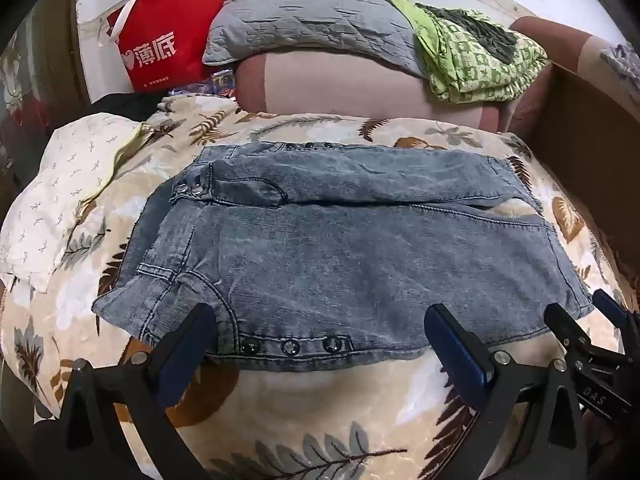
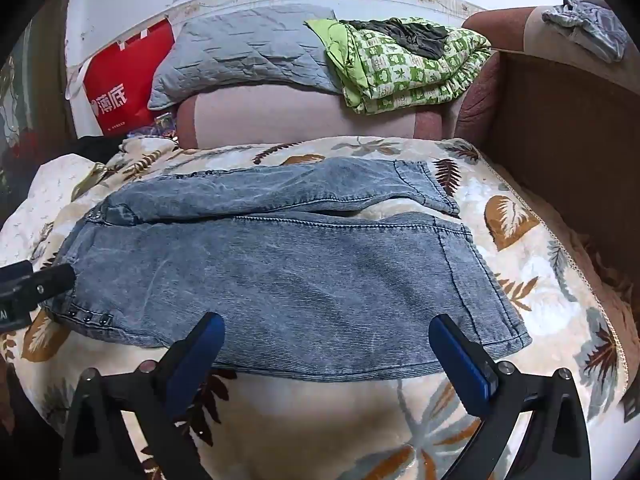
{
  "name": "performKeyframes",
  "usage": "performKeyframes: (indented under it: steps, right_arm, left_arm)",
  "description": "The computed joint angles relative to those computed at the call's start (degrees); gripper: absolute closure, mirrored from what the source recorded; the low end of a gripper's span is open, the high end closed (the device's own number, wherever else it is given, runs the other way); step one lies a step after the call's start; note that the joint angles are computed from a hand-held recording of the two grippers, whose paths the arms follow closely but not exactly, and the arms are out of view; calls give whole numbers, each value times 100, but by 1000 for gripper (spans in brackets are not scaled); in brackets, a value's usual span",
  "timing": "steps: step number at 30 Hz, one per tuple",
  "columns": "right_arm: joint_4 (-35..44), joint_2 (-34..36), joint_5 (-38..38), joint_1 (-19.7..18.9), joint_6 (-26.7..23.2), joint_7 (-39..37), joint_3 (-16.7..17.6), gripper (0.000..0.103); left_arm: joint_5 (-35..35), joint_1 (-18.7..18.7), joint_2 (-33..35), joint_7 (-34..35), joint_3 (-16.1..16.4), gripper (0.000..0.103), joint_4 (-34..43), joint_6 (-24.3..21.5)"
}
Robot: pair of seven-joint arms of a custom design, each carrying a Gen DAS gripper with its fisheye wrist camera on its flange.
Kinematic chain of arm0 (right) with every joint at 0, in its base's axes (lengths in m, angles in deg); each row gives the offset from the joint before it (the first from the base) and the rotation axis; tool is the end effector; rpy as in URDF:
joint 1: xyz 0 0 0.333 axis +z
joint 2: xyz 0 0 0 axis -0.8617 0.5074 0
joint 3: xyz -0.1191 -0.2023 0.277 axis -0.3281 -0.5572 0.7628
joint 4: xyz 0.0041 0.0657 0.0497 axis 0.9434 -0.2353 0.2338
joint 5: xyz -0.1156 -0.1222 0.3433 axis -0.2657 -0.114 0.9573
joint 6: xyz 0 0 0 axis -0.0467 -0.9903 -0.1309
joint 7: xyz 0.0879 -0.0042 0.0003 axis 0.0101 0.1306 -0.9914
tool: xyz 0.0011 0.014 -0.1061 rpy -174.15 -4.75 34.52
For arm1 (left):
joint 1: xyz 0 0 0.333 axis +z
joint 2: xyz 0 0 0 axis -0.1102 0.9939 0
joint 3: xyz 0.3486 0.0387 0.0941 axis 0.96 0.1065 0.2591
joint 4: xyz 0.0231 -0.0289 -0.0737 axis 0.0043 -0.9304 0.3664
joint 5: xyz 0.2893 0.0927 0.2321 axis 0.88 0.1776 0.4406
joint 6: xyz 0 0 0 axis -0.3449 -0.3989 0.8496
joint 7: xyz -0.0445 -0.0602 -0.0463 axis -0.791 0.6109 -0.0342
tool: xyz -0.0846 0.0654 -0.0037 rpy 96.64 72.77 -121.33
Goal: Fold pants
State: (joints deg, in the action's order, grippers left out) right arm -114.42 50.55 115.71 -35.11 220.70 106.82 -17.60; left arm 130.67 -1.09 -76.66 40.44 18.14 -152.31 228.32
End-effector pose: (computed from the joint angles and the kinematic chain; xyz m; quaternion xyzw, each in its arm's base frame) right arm 0.4824 0.1739 0.3755 -0.6924 0.5840 -0.2739 0.3233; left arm 0.4641 -0.0700 0.3937 -0.7164 0.6027 -0.2339 0.2624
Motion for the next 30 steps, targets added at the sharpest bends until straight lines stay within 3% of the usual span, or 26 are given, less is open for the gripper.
performKeyframes:
  steps: [3,6,8,10,13,20,30]
  right_arm:
    - [35,-25,58,11,-117,-111,-59,0]
    - [110,-5,543,295,-43,-504,-151,0]
    - [41,31,190,77,44,-152,19,0]
    - [69,63,279,155,94,-147,36,0]
    - [-73,2,-393,-207,101,353,159,0]
    - [-60,11,-266,-42,81,229,51,0]
    - [-69,13,-383,-97,69,323,77,0]
  left_arm:
    - [-41,-48,-22,-49,-45,0,-10,-202]
    - [337,-25,-26,-397,-6,0,-26,-10]
    - [38,-20,-26,-87,8,0,-66,-6]
    - [313,23,-12,-348,35,0,-66,86]
    - [179,42,-12,-200,53,0,-101,131]
    - [155,78,-14,-206,52,0,-115,158]
    - [258,57,31,-335,47,0,-94,113]
